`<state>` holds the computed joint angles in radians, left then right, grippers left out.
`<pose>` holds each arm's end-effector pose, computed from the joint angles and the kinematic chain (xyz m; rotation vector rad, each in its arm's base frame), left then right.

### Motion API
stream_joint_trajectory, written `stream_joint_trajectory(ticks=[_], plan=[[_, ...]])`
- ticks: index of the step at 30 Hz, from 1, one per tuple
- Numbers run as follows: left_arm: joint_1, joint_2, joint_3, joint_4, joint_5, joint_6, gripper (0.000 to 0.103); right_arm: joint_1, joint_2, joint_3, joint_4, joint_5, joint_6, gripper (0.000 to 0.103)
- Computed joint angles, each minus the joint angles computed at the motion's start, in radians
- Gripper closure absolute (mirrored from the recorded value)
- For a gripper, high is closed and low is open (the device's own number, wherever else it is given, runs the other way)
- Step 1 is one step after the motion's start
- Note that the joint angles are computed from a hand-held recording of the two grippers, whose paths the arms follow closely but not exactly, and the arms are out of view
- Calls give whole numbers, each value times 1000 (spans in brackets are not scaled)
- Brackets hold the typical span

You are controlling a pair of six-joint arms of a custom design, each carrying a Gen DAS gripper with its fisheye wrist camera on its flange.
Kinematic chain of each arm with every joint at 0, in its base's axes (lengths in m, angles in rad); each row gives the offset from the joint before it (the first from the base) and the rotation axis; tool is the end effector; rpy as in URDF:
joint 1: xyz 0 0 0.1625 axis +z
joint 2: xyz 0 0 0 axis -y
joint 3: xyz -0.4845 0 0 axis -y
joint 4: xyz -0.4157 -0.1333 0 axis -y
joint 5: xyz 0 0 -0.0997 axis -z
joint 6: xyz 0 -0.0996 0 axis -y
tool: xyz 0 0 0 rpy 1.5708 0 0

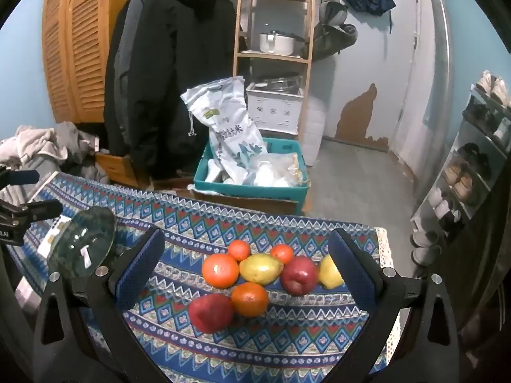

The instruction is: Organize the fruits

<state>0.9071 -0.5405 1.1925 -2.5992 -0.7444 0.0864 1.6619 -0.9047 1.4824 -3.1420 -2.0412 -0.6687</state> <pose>-0.3692 -0.8074 0.1335 0.6794 2.2622 -0.7235 0.1584 -0.7652 0.3515 0.5599 -2.1861 1.0102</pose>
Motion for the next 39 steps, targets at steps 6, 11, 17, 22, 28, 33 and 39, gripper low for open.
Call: stream_joint_trajectory(ticks=[6, 11, 17, 22, 28, 33, 39], plan=[[-2, -2, 2, 1, 0, -5, 1, 2, 3, -1, -8, -3, -7, 3], [-1, -3, 1, 9, -7, -12, 1, 2, 4, 0, -8, -4, -7, 3], [0, -4, 1, 12, -10, -12, 1, 2, 4, 2, -10, -2, -6, 3], [-1, -7, 12, 5, -9, -16, 1, 3, 5, 3, -11, -2, -6, 3], [-1, -4, 7, 7, -7, -15, 1, 4, 7, 2, -8, -5, -3, 3], [-2, -2, 6, 8, -8, -18, 1, 5, 7, 2, -10, -6, -3, 3], [-3, -4, 10, 8, -9, -20, 1, 5, 8, 3, -10, -7, -3, 3]])
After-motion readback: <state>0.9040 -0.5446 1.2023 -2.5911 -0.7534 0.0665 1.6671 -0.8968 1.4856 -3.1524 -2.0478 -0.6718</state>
